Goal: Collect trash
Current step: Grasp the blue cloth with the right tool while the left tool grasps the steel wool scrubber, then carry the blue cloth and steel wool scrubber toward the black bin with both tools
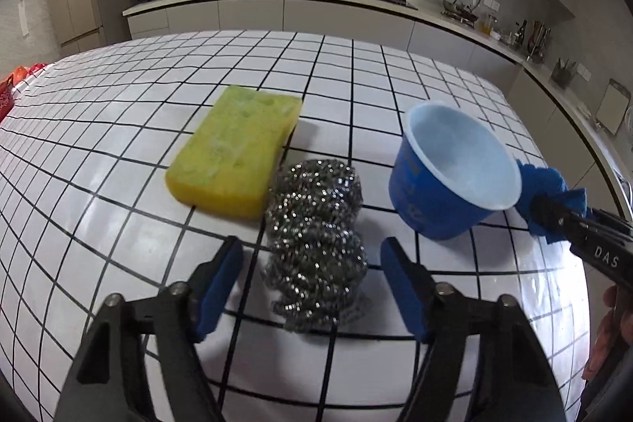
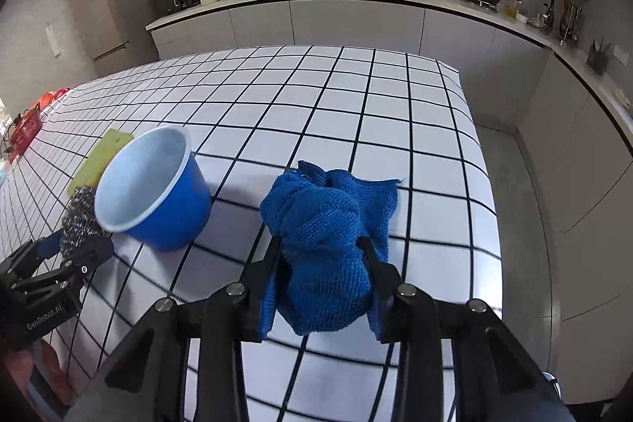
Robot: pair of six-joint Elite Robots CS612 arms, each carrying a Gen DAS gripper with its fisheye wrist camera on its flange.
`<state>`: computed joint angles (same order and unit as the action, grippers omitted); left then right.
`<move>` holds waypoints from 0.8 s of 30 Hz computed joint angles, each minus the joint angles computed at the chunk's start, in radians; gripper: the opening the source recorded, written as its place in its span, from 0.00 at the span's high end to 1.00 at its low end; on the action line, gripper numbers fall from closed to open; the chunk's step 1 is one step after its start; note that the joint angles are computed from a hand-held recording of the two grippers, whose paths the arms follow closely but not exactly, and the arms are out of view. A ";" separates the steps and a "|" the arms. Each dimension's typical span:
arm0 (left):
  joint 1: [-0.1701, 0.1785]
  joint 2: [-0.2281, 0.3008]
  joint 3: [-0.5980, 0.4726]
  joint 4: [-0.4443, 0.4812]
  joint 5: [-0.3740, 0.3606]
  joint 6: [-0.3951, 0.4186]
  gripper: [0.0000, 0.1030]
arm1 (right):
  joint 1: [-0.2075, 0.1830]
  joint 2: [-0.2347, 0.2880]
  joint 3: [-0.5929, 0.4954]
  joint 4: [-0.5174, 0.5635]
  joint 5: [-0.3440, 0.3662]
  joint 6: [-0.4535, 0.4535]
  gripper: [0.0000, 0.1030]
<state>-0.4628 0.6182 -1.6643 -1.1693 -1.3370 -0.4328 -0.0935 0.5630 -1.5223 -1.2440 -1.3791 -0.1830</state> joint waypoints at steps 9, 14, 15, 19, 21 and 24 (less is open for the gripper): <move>-0.007 0.015 -0.040 -0.028 -0.012 0.036 0.62 | -0.008 0.003 -0.021 0.011 0.050 -0.005 0.73; -0.028 0.023 -0.092 -0.011 0.007 0.044 0.62 | -0.020 0.019 -0.087 0.042 0.082 -0.011 0.73; -0.032 0.023 -0.099 -0.005 0.007 0.043 0.62 | -0.024 0.022 -0.100 0.049 0.088 -0.016 0.73; -0.053 0.020 -0.123 0.014 0.011 0.036 0.62 | -0.045 0.031 -0.160 0.089 0.123 -0.034 0.73; -0.068 0.021 -0.140 0.026 0.017 0.030 0.62 | -0.058 0.036 -0.195 0.110 0.139 -0.048 0.73; -0.095 0.020 -0.159 0.042 0.027 0.022 0.62 | -0.083 0.040 -0.245 0.146 0.170 -0.063 0.73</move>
